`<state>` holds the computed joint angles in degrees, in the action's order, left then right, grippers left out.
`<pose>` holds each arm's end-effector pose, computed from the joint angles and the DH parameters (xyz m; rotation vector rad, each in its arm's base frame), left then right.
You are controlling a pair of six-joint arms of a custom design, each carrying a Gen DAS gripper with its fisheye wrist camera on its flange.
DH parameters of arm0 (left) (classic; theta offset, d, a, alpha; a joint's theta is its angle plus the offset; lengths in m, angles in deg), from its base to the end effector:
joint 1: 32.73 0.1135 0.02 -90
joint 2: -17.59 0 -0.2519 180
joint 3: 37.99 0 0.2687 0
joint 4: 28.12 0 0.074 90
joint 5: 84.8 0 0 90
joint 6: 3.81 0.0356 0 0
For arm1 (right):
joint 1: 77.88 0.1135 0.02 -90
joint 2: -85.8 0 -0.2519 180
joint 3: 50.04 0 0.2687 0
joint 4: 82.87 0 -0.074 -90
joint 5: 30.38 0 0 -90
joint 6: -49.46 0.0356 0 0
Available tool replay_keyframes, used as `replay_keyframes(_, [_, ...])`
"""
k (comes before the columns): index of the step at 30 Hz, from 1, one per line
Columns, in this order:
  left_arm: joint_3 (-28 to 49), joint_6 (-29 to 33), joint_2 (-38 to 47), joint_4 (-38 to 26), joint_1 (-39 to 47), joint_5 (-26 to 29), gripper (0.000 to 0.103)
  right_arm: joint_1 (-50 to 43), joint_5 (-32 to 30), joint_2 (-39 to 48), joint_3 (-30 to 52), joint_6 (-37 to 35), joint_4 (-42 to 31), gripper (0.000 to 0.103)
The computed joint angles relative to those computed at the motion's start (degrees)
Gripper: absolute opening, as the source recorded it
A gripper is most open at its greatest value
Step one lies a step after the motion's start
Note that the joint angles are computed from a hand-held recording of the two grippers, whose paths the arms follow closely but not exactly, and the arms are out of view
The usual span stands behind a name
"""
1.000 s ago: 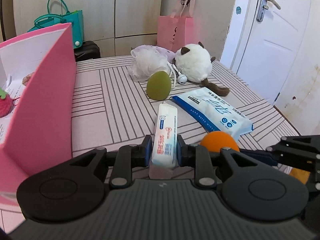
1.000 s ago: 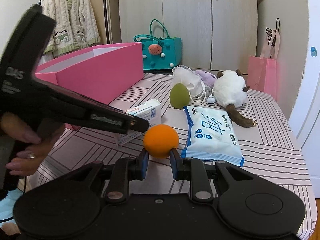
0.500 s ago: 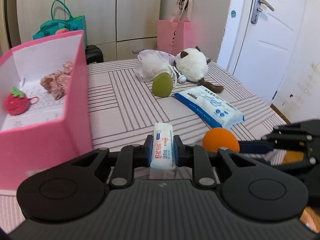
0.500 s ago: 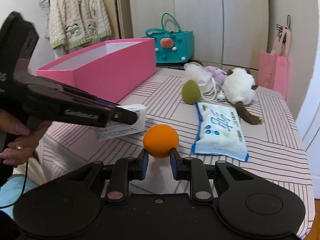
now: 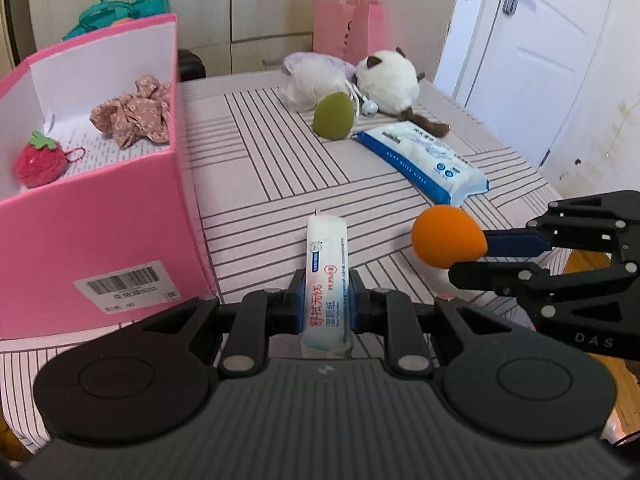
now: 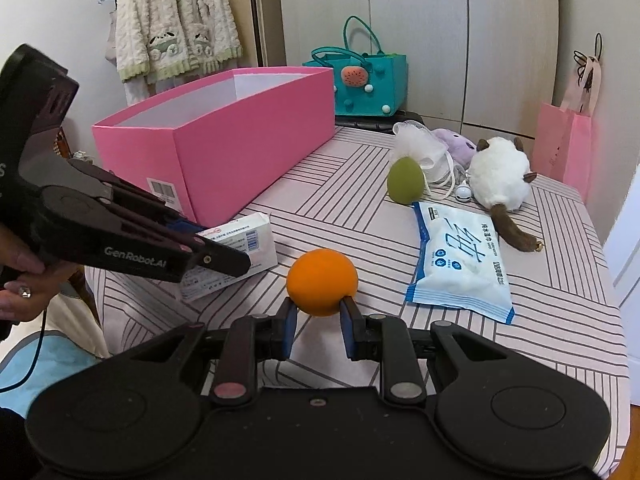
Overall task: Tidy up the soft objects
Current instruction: 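Lift the tube and orange ball and carry both over the pink box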
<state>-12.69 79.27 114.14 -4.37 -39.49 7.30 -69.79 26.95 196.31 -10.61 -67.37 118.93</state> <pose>0.2075 -0.0259 0.0285 0.0138 2.4048 -0.1551 0.2579 0.0561 0.0165 -0.9310 2.1242 0.5274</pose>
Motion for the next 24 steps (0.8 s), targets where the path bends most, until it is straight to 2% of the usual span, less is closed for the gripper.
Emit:
replay_keyframes(5, [4.5,2.4,-1.0,-10.3,2.8,3.7,0.018,-0.2,0.2,-0.9,-0.2,-0.4,-0.6,0.027])
replay_keyframes(8, [4.2,4.4,-2.7,-11.8,1.7,0.9,0.017,-0.5,0.0,-1.8,-0.5,-0.7,-1.1,0.027])
replay_keyframes(14, [1.1,6.6,-13.3,-20.0,3.3,2.1,0.017,-0.5,-1.2,-4.7,-0.8,-3.2,-5.3,0.027])
replay_keyframes(20, [-1.8,7.7,-29.2,-36.0,4.5,2.4,0.017,0.3,-3.6,-9.7,0.6,-8.3,-18.0,0.027])
replay_keyframes(24, [-3.8,7.6,-41.6,-47.0,5.7,3.2,0.017,1.1,-6.6,-11.1,4.6,-11.1,-31.5,0.027])
